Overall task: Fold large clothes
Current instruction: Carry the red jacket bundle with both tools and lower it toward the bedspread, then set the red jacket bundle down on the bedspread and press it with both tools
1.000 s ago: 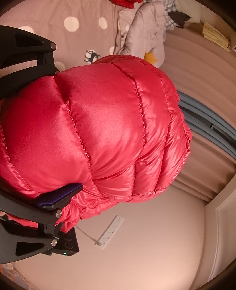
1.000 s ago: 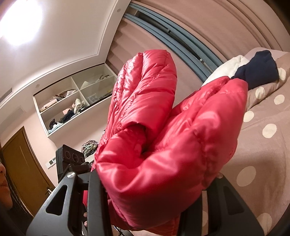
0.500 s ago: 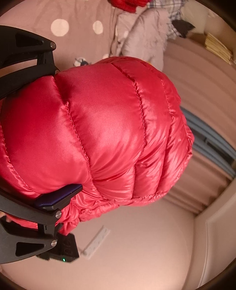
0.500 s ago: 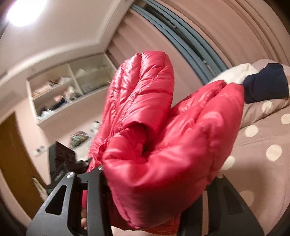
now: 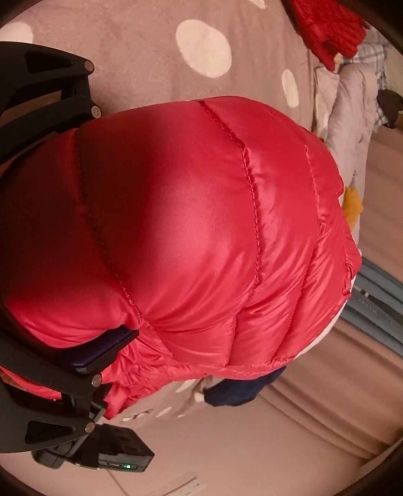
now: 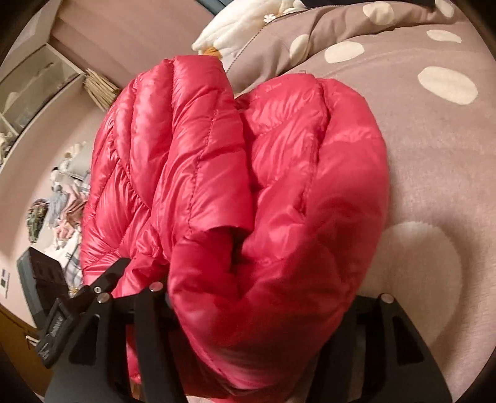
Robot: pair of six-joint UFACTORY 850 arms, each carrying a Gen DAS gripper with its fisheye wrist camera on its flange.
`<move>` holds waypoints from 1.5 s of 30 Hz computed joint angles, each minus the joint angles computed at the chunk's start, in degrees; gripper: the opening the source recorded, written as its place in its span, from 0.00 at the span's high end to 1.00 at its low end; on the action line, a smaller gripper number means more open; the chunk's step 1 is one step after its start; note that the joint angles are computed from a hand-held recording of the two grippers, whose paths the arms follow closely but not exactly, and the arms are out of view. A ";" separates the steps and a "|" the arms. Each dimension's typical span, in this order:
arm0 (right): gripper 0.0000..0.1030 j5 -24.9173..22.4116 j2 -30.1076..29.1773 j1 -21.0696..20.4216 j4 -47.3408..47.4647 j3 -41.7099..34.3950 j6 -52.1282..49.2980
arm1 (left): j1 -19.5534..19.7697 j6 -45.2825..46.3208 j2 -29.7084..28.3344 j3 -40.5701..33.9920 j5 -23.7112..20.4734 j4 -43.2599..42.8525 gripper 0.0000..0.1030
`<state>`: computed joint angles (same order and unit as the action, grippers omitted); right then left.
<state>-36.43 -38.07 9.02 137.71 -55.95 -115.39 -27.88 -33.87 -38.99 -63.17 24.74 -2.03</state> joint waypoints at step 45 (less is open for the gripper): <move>0.91 22.84 3.96 6.06 16.56 -12.28 -21.24 | -2.19 56.87 1.99 -4.94 5.96 -58.86 0.65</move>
<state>-13.59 -34.11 15.08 154.27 -68.23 -136.63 -30.07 23.00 -37.00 -68.11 30.70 -60.89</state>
